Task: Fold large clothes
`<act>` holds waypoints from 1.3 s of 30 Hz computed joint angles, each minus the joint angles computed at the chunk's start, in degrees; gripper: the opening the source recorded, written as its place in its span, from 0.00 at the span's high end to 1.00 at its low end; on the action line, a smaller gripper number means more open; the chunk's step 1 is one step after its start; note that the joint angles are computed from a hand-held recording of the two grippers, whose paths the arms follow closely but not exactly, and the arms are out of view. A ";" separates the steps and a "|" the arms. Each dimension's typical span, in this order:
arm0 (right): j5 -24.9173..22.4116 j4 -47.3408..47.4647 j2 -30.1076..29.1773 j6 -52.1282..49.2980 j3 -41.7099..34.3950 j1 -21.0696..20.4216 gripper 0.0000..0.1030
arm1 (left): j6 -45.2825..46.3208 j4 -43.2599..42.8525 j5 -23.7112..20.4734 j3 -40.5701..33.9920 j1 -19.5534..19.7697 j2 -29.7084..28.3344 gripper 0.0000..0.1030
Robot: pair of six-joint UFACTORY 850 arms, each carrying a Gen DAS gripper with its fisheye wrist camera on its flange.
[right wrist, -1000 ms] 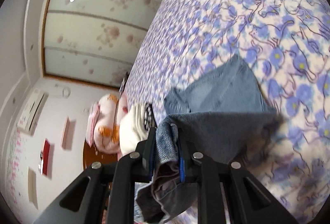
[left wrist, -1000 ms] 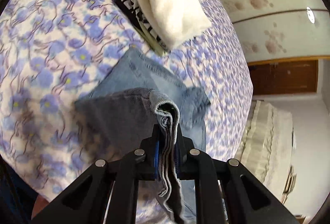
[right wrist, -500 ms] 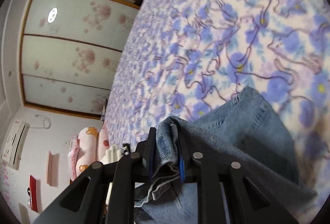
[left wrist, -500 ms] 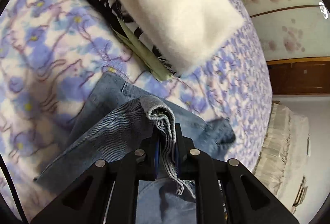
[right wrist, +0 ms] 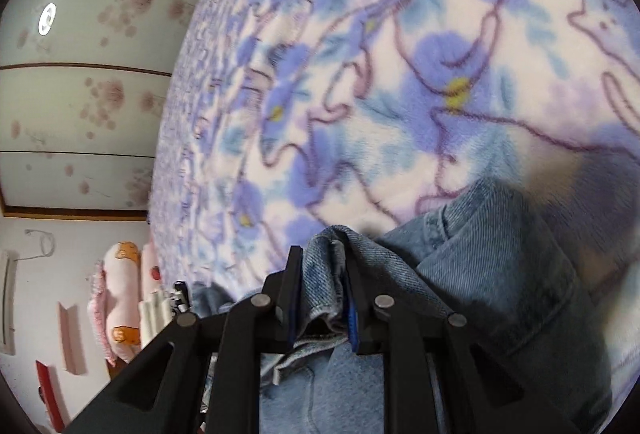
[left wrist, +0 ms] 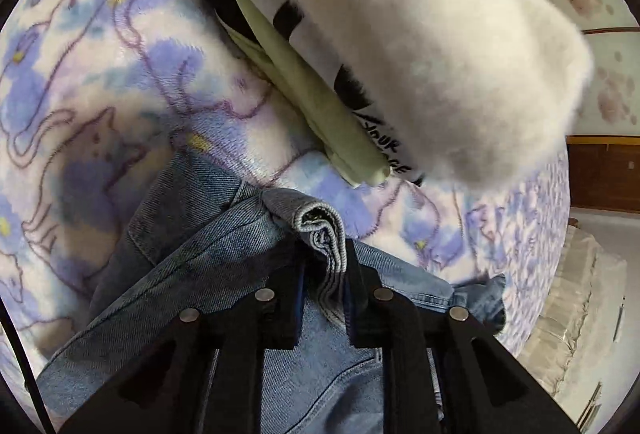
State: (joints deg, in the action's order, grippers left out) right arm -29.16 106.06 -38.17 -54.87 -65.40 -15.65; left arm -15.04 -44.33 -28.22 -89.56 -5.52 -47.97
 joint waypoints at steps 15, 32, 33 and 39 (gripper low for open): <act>5.48 1.76 8.24 -3.19 5.06 2.27 0.41 | 22.17 -10.60 7.26 8.14 -3.57 11.54 0.17; 16.01 -40.64 24.40 5.22 17.39 2.73 0.38 | 11.37 17.02 5.70 28.49 -2.56 28.73 0.13; 16.15 -42.94 24.79 6.06 18.08 2.73 0.38 | 11.23 17.73 5.93 28.97 -2.53 28.78 0.13; 16.99 -58.91 22.91 16.63 19.03 2.84 0.39 | 7.18 25.70 5.59 31.88 -1.95 27.95 0.13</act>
